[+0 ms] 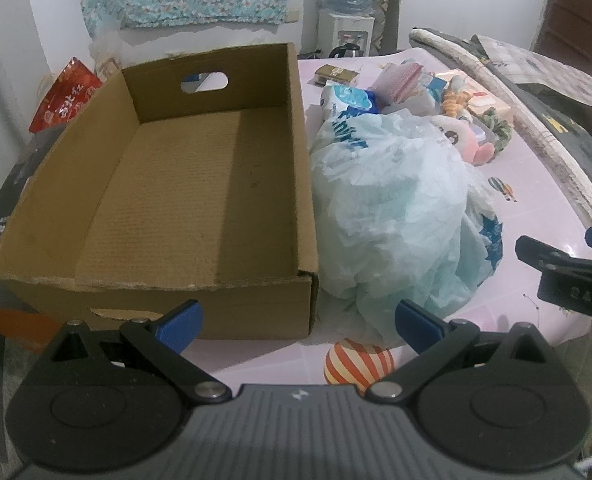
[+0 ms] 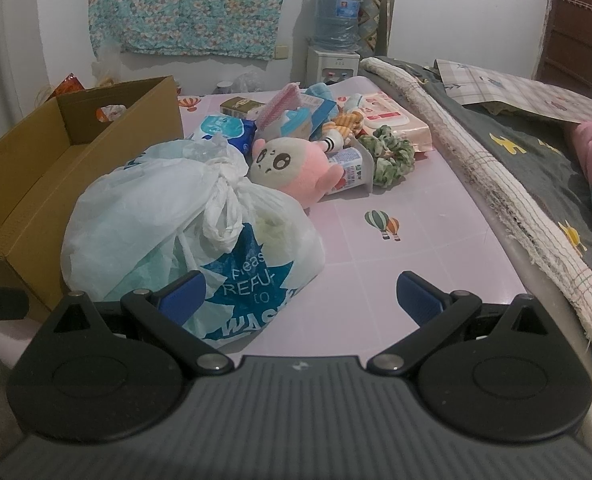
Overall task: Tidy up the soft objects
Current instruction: 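Reach the left tool to the pink plush doll and close on it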
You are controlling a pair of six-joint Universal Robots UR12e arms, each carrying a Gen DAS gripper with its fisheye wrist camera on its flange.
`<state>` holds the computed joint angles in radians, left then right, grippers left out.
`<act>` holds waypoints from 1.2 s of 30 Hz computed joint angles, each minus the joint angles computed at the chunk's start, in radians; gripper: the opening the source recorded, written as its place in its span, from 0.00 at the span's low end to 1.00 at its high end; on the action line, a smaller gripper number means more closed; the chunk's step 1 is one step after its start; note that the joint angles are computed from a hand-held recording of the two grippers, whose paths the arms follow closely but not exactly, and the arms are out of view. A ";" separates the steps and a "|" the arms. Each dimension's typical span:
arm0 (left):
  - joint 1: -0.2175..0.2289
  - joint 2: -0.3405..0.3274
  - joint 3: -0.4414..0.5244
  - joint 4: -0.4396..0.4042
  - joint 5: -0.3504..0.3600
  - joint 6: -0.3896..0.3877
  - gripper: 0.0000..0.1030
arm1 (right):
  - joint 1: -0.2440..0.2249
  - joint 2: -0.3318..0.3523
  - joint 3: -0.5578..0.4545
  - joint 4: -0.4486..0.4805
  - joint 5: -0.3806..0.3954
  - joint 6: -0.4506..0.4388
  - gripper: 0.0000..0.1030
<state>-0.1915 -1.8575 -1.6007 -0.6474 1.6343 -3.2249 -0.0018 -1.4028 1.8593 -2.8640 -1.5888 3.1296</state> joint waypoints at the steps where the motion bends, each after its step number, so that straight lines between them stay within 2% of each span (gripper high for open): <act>1: 0.001 0.003 -0.005 0.015 -0.010 0.007 1.00 | -0.004 0.000 0.002 -0.007 0.006 0.002 0.99; 8: 0.020 0.013 -0.004 0.136 -0.110 0.042 1.00 | -0.044 0.005 0.026 -0.131 0.052 0.014 0.99; 12: 0.021 -0.011 0.031 0.190 -0.151 0.067 1.00 | -0.090 0.015 0.042 -0.233 0.128 0.034 0.99; 15: 0.017 -0.036 0.063 0.218 -0.189 0.078 1.00 | -0.132 0.025 0.047 -0.275 0.213 0.105 0.99; 18: -0.001 -0.068 0.103 0.222 -0.186 0.104 0.98 | -0.178 0.043 0.045 -0.305 0.315 0.218 0.99; 20: -0.011 -0.089 0.131 0.200 -0.196 0.125 0.93 | -0.201 0.059 0.036 -0.313 0.366 0.272 0.99; 23: -0.019 -0.110 0.158 0.164 -0.234 0.155 0.93 | -0.221 0.084 0.016 -0.307 0.414 0.306 0.99; 27: -0.039 -0.147 0.209 0.098 -0.226 0.188 0.91 | -0.243 0.130 -0.018 -0.314 0.517 0.355 0.96; 32: -0.048 -0.217 0.336 -0.023 -0.247 0.178 0.81 | -0.259 0.204 -0.082 -0.313 0.653 0.460 0.84; 34: -0.053 -0.251 0.393 -0.061 -0.252 0.218 0.81 | -0.265 0.241 -0.118 -0.313 0.713 0.527 0.80; 36: -0.066 -0.294 0.466 -0.129 -0.235 0.311 0.81 | -0.268 0.279 -0.156 -0.315 0.768 0.595 0.78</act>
<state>-0.2580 -2.1514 -1.1349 -0.7765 1.3997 -2.9136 -0.2701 -1.1240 1.7036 -3.1795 -0.8209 3.7242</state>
